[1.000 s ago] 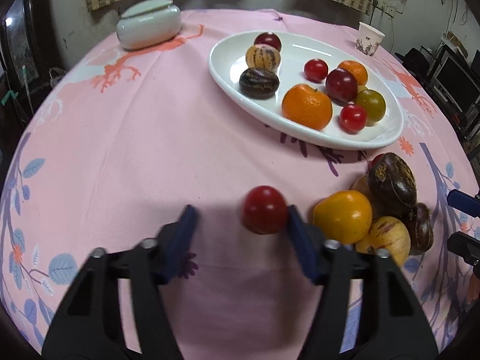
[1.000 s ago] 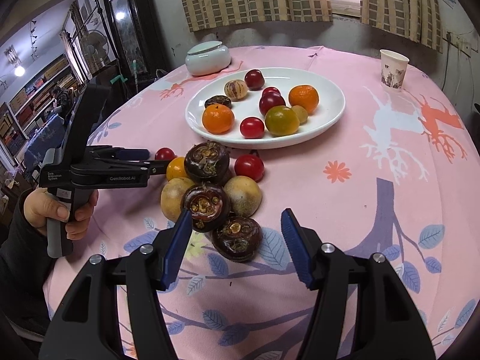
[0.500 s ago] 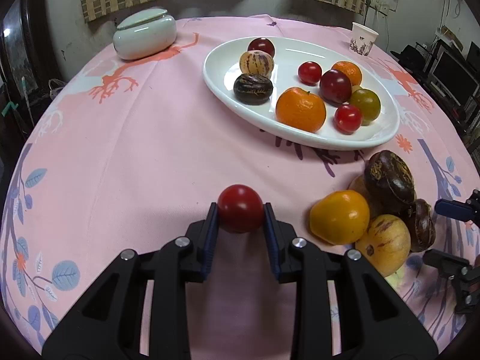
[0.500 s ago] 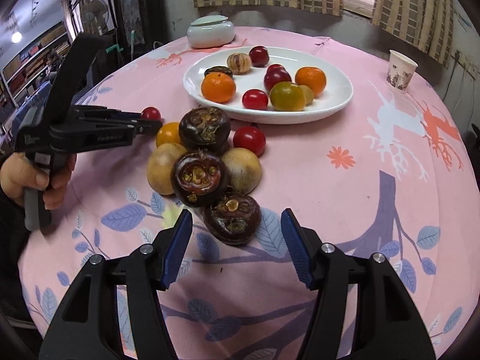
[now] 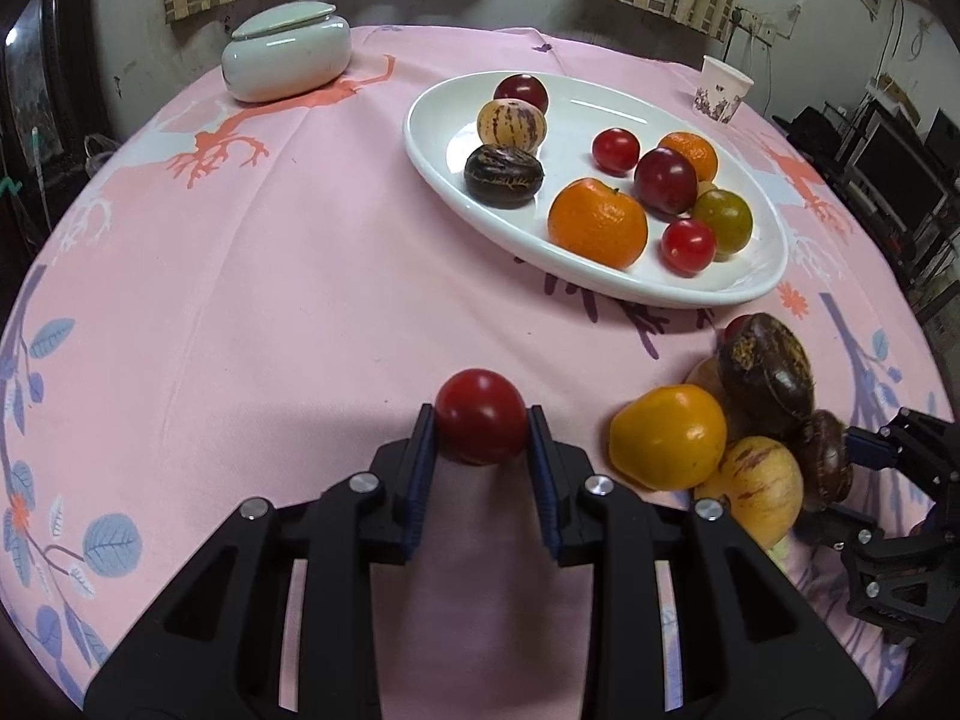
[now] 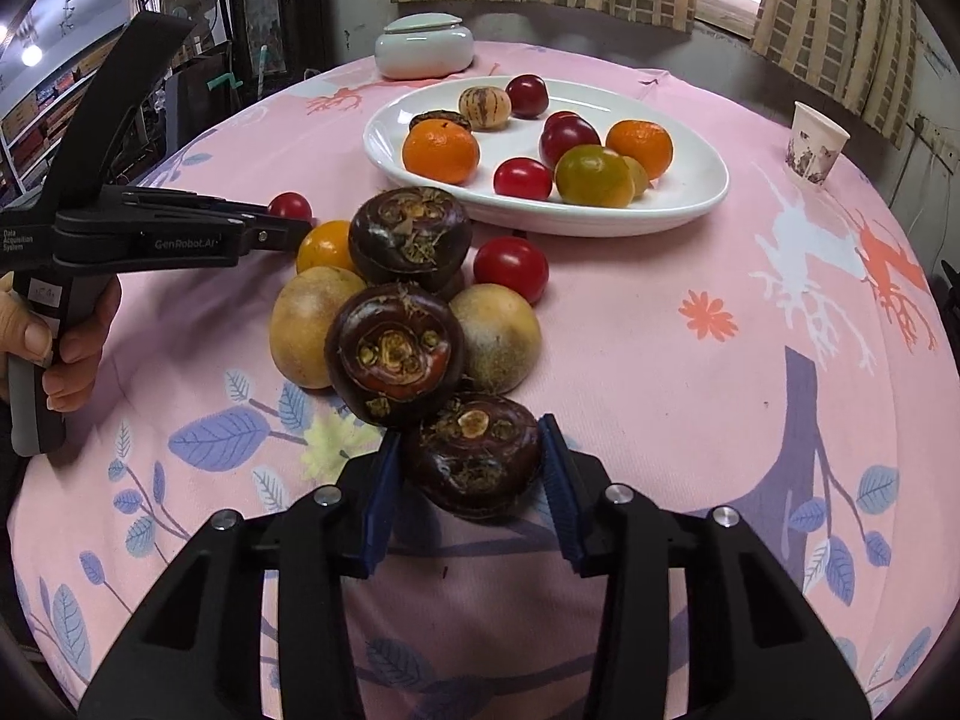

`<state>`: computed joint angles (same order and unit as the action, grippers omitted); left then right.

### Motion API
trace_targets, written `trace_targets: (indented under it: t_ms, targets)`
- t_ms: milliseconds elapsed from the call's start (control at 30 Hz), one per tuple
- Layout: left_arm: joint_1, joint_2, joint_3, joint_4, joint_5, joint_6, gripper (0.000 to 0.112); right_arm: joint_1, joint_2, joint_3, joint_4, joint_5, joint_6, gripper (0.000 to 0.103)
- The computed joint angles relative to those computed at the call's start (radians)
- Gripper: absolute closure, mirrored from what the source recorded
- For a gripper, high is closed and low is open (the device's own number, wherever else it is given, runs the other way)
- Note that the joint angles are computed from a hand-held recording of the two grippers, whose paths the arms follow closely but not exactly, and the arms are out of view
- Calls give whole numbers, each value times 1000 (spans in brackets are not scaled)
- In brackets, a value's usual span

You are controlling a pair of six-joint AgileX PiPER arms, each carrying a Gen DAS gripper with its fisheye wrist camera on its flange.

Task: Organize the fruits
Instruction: 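Carry the tomato and mangosteen over the white plate with both tools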

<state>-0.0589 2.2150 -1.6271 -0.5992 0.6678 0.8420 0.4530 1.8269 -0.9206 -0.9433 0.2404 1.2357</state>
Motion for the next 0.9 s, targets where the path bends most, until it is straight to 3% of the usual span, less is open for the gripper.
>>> trace_targets:
  t_ms: [267, 400, 633, 767, 900]
  targets:
    - [-12, -3, 21, -20, -46, 37, 82, -13, -33, 26, -50, 4, 62, 59]
    - [-3, 10, 0, -44, -24, 32, 82, -25, -25, 19, 26, -10, -18, 59]
    - [-11, -10, 6, 3, -18, -33, 84, -2, -78, 31, 0, 34, -24, 59]
    - [0, -79, 82, -27, -37, 16, 84, -29, -135, 71, -70, 9, 60, 59]
    - [25, -135, 120, -53, -4, 50, 84, -46, -188, 100, -149, -5, 154, 59]
